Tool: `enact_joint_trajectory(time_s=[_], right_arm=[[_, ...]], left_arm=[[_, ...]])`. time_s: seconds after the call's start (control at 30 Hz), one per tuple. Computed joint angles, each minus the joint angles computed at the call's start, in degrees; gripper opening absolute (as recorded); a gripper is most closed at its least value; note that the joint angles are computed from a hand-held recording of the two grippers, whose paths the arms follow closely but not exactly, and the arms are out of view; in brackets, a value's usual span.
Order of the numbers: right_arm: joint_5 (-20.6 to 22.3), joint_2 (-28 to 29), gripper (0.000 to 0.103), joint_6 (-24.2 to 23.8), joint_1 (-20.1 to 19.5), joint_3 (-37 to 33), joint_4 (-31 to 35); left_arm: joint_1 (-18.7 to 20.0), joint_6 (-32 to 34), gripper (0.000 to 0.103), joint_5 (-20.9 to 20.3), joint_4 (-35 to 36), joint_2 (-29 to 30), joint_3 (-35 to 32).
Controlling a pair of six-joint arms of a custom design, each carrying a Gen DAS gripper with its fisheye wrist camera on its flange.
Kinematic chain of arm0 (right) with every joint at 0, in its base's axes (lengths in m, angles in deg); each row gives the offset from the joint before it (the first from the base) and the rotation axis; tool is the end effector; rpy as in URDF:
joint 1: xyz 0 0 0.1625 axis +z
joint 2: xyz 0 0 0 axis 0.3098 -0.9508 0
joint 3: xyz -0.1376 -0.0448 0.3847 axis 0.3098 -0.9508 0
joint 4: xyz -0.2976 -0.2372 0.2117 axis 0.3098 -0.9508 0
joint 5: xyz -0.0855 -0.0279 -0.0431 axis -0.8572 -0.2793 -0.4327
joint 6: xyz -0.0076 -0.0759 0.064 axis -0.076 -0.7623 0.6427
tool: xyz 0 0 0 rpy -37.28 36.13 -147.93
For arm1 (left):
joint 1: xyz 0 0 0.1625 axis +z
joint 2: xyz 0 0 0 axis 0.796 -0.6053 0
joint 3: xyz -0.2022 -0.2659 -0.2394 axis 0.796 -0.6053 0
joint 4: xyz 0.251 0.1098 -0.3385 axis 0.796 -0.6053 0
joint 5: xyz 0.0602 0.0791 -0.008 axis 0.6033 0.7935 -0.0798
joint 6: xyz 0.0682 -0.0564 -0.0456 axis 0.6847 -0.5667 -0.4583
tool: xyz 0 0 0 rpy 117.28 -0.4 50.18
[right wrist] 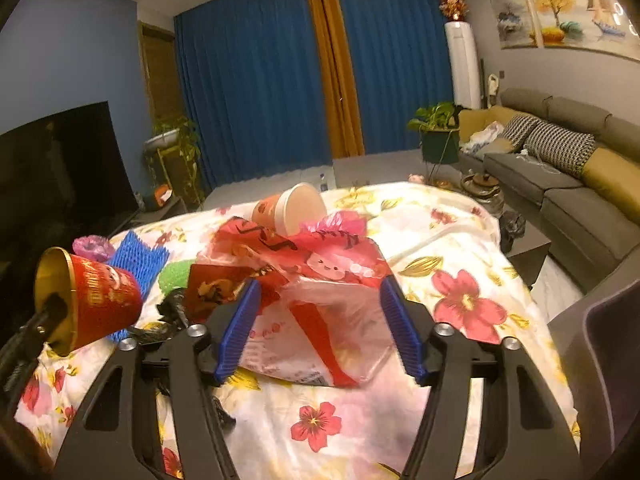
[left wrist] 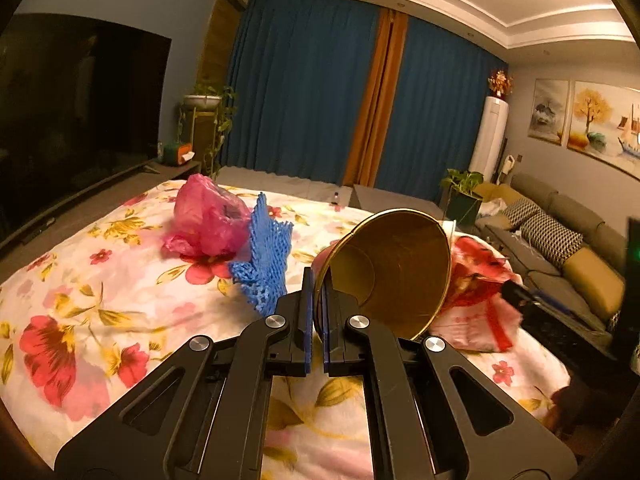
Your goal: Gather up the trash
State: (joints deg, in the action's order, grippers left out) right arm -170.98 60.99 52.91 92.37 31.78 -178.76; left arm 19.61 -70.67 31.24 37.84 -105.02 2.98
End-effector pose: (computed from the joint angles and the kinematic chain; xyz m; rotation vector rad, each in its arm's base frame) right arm 0.3222 -0.6490 -0.0971 0.4019 -2.2247 1.2875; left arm 0.0042 -0.5982 0.2600 0.3961 2.1583 -1.4334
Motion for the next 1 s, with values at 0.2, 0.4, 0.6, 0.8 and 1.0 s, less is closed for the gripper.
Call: enact_joint_trajectory(time_s=[0.2, 0.4, 0.6, 0.8, 1.0], right_arm=[[1.5, -0.4, 0.022, 0.1, -0.4, 0.3, 4.1], [3.0, -0.7, 0.001, -0.8, -0.2, 1.1, 3.6], [4.6, -1.9, 0.001, -1.8, 0.4, 4.1, -0.8], [3.1, -1.1, 0.063, -3.7, 0.7, 2.9, -4.9], [3.5, 0.1, 0.072, -4.9, 0.2, -2.7, 2.4]], left_arm=[[-0.1, -0.9, 0.002, -0.4, 1.1, -0.3, 0.6], [0.3, -2.0, 0.002, -0.5, 1.9, -0.4, 0.9], [0.4, -2.5, 0.002, -0.3, 1.9, -1.3, 1.6], [0.2, -3.2, 0.002, -0.5, 2.2, -1.9, 2.0], [0.2, -3.9, 0.002, 0.2, 2.4, -2.4, 1.8]])
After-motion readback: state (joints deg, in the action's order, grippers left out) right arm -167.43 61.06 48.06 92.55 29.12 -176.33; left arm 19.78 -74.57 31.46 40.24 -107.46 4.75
